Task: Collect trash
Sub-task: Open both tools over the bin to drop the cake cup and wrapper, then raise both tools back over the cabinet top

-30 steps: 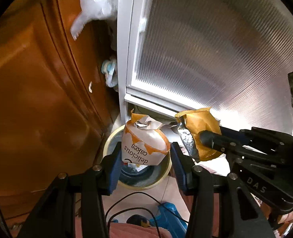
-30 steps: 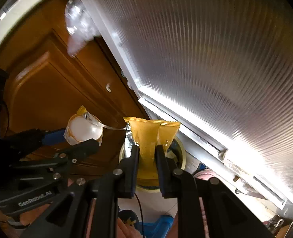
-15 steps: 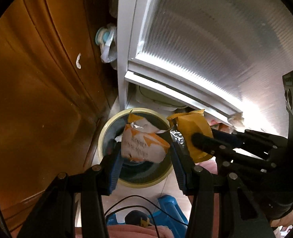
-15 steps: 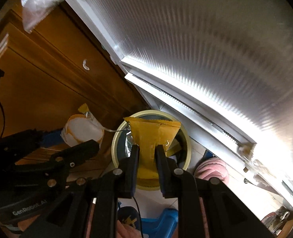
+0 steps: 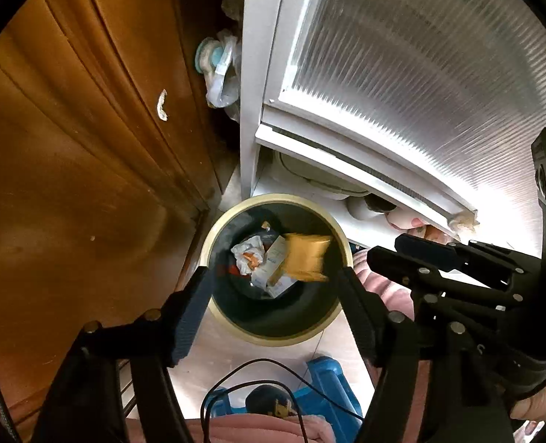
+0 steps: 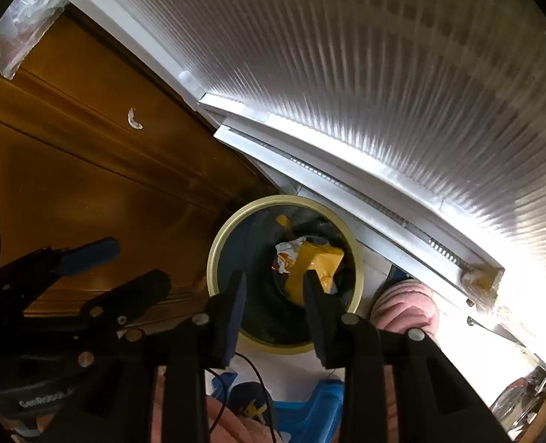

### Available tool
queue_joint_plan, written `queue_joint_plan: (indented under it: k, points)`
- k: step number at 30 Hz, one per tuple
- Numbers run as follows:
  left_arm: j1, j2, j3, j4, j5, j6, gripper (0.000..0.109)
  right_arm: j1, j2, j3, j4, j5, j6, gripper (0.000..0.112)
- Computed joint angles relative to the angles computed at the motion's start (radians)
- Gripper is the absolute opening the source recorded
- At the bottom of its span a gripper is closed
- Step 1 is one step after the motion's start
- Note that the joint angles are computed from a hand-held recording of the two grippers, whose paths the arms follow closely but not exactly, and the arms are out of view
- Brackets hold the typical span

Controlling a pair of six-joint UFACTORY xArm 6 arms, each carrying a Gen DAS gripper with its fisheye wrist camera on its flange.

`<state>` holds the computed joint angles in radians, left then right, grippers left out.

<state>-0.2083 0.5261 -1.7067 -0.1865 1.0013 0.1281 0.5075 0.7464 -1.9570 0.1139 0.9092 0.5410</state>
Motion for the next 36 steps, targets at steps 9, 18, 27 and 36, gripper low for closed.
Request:
queue_joint_plan:
  k: [9,18,27,36]
  points:
    - [0.002,-0.107,0.054,-0.020,0.001,0.027,0.072,0.015,-0.097,0.077,0.005,-0.037,0.007,0.033]
    - [-0.011,-0.285,0.128,-0.069,-0.023,0.114,0.081,0.051,-0.303,0.232,-0.064,-0.073,0.030,0.033]
    - [-0.007,-0.397,0.073,-0.125,0.011,0.217,0.085,0.099,-0.421,0.217,-0.191,-0.057,0.031,0.033]
    - [0.017,-0.283,-0.285,-0.162,0.153,0.258,0.088,0.061,-0.462,0.042,-0.212,-0.023,-0.004,0.033]
